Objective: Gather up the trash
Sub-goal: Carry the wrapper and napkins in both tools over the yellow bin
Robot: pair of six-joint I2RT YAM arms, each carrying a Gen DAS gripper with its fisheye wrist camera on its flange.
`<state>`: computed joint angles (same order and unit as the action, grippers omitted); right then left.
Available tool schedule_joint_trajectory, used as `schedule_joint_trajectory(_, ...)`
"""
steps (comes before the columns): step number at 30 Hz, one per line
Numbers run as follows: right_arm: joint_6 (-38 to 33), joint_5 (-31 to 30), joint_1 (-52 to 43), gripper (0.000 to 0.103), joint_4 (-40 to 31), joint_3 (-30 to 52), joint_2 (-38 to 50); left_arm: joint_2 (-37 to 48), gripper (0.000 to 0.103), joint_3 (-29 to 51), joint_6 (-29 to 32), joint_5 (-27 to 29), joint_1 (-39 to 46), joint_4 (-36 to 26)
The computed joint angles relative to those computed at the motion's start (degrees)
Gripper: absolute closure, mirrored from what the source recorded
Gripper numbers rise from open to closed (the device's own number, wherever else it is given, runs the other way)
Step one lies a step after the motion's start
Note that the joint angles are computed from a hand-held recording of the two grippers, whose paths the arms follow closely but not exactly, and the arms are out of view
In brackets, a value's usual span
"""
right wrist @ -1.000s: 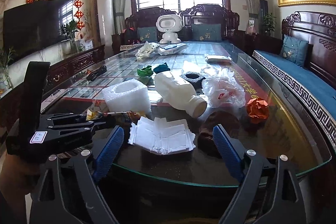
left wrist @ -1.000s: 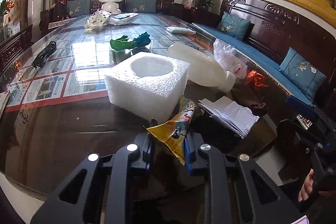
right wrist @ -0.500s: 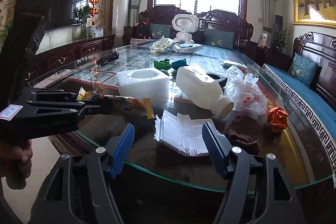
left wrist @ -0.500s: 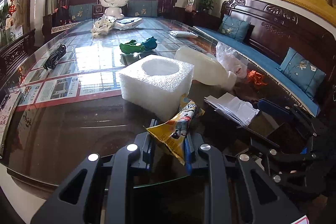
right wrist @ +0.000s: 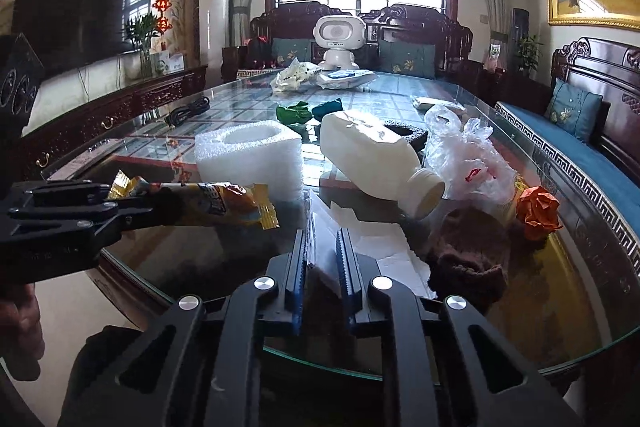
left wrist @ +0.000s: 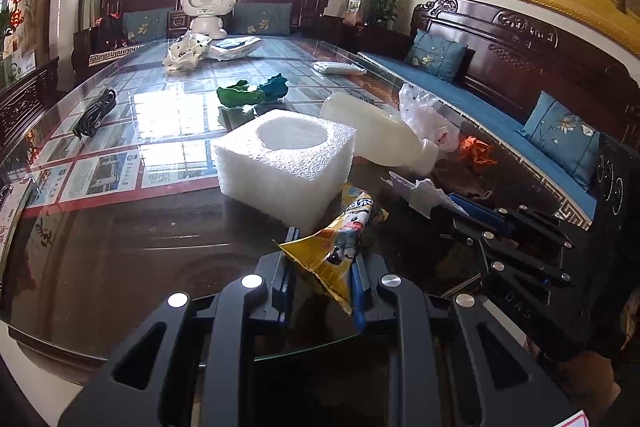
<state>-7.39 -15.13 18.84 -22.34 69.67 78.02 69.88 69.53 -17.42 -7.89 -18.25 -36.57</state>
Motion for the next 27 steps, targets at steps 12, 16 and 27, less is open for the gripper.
schedule_joint_trajectory(12, 1.2, -5.5, -2.6, 0.097, -3.0, 1.5, -4.2, -1.7, 0.08, 2.0, -0.1, -3.5, -3.7, -1.7)
schedule_joint_trajectory(16, 1.0, -6.6, -3.2, 0.097, -3.5, 1.5, -6.2, -2.4, 0.08, 2.7, -0.1, -5.3, -5.8, -2.6)
schedule_joint_trajectory(27, 0.5, -12.3, -8.6, 0.097, -9.4, 2.9, -11.5, -4.5, 0.08, 4.6, -1.2, -10.4, -11.8, -5.0)
